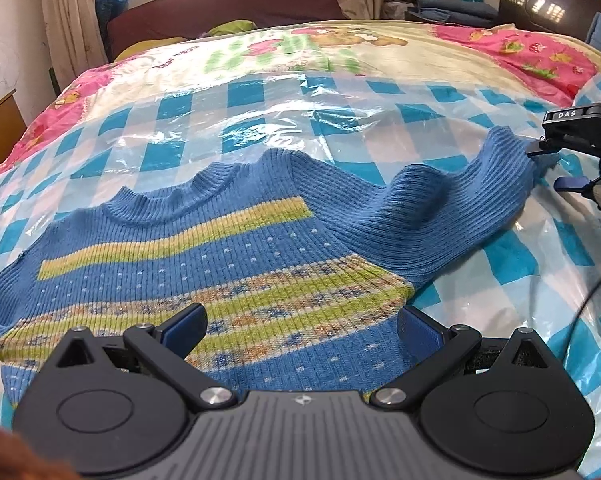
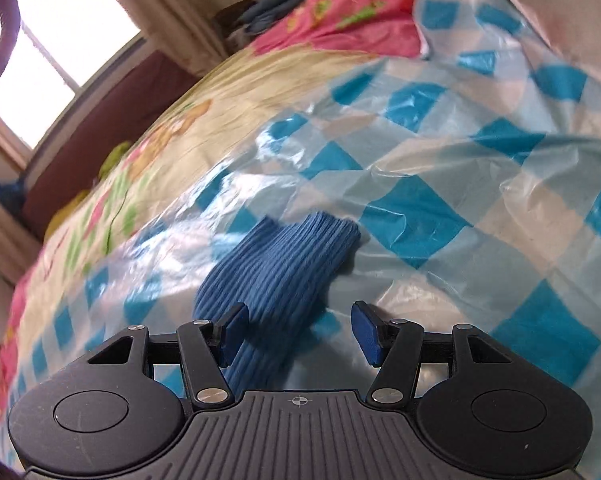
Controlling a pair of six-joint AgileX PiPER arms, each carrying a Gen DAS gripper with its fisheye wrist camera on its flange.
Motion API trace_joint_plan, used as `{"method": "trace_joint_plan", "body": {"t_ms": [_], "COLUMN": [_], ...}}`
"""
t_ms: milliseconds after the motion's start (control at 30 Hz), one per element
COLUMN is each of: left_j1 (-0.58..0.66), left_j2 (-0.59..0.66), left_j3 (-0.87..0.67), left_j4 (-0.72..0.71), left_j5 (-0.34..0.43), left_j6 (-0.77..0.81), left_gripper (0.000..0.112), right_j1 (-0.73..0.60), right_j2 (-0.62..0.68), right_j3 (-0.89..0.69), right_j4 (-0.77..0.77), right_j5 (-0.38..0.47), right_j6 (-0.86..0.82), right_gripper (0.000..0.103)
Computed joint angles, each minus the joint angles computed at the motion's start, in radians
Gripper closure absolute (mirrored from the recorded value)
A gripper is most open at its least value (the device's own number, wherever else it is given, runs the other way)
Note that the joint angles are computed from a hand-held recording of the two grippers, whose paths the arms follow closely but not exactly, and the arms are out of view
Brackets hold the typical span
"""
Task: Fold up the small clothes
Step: 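Grasp the sweater sleeve cuff with the right gripper, then fold the held sleeve across the sweater body and open the right gripper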
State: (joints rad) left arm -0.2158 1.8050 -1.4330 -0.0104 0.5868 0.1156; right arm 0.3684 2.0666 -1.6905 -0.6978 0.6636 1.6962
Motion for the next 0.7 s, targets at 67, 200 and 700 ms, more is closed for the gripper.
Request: {"method": "trace_joint_plan", "body": {"t_ms": [67,200,700], "left_j1": [0.007,0.025,0.145], "left_j2": [-0.002,-0.012,-0.094], "left_j3": [0.005,0.017,0.09], "left_j4": [0.001,-0.016,-0.168], "left_j5": [0.003,0.014,0.02], "left_j6": [-0.004,0.003,0.148], "left_gripper": [0.009,0.009,0.009], "right_j1": [-0.003,-0.015,0.072], "right_j2": [0.015,-0.019,-0.113], "right_j3": [-0.003,0.076,-0.02], "right_j4": [-0.033,-0.101,-0.131], "right_j5": [-0.019,-0.121,-0.156], "right_j6": [0.037,0.203,0.172], "right_gripper": [0.044,0.065,0.093]}}
